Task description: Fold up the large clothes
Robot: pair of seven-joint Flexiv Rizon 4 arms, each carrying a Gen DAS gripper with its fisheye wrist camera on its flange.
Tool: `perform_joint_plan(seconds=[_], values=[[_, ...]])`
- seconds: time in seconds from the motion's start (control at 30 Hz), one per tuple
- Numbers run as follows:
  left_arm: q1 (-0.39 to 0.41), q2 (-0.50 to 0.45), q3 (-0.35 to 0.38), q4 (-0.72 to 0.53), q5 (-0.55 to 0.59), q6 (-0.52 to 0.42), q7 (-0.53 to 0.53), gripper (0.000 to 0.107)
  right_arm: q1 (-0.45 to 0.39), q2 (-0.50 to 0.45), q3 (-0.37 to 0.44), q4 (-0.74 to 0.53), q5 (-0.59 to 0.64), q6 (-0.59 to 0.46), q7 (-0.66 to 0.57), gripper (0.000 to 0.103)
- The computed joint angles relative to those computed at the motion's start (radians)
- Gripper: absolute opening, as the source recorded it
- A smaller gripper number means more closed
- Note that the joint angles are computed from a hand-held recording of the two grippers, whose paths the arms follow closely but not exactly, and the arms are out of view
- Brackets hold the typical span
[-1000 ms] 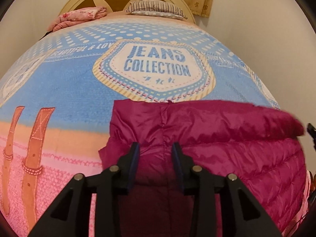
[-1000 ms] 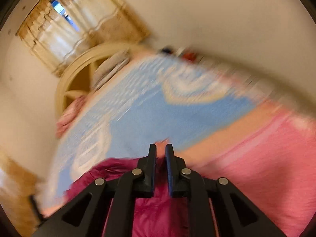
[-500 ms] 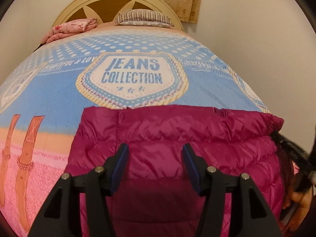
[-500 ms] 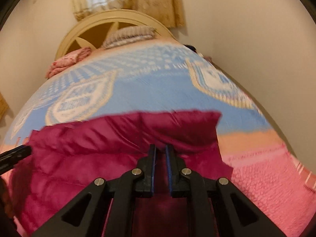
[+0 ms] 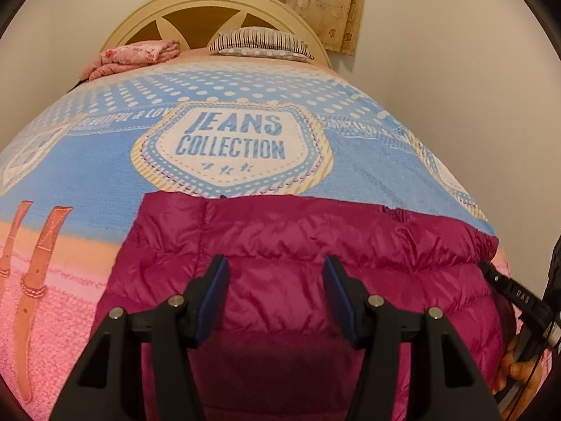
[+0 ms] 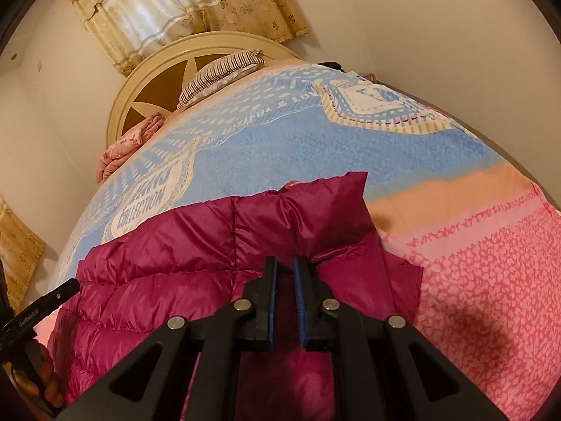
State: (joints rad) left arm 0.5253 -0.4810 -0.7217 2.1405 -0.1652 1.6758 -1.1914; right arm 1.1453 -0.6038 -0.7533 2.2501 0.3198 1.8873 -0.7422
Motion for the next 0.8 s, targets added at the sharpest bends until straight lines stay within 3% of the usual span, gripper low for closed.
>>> perform_joint_plan(seconds=[0.2, 0.27, 0.5, 0.6, 0.7, 0.8], values=[[0.124, -0.018, -0.142, 0.019, -0.009, -0.017, -0.018, 0.059, 0.01, -0.005, -0.017, -0.002, -0.024, -0.03, 0.01, 0.009], [0.226, -0.023, -0.244, 0.048, 0.001, -0.023, -0.014, 0.059, -0.016, -0.001, 0.011, -0.001, -0.026, -0.01, 0.016, 0.009], [0.505, -0.04, -0.46, 0.119, 0.136, -0.037, 0.006, 0.059, -0.067, 0.007, 0.069, -0.005, -0.006, 0.011, -0.002, 0.009], [0.564, -0.085, -0.488, 0.125, 0.191, -0.028, 0.017, 0.059, -0.045, 0.003, 0.045, -0.004, -0.005, -0.013, -0.003, 0.009], [0.59, -0.144, -0.49, 0.104, 0.216, -0.048, 0.037, 0.069, -0.017, -0.005, 0.006, -0.007, -0.032, -0.056, 0.009, 0.01], [0.599, -0.2, -0.481, 0.081, 0.235, -0.07, 0.084, 0.069, 0.029, -0.033, -0.055, -0.007, -0.068, -0.1, 0.038, 0.01]])
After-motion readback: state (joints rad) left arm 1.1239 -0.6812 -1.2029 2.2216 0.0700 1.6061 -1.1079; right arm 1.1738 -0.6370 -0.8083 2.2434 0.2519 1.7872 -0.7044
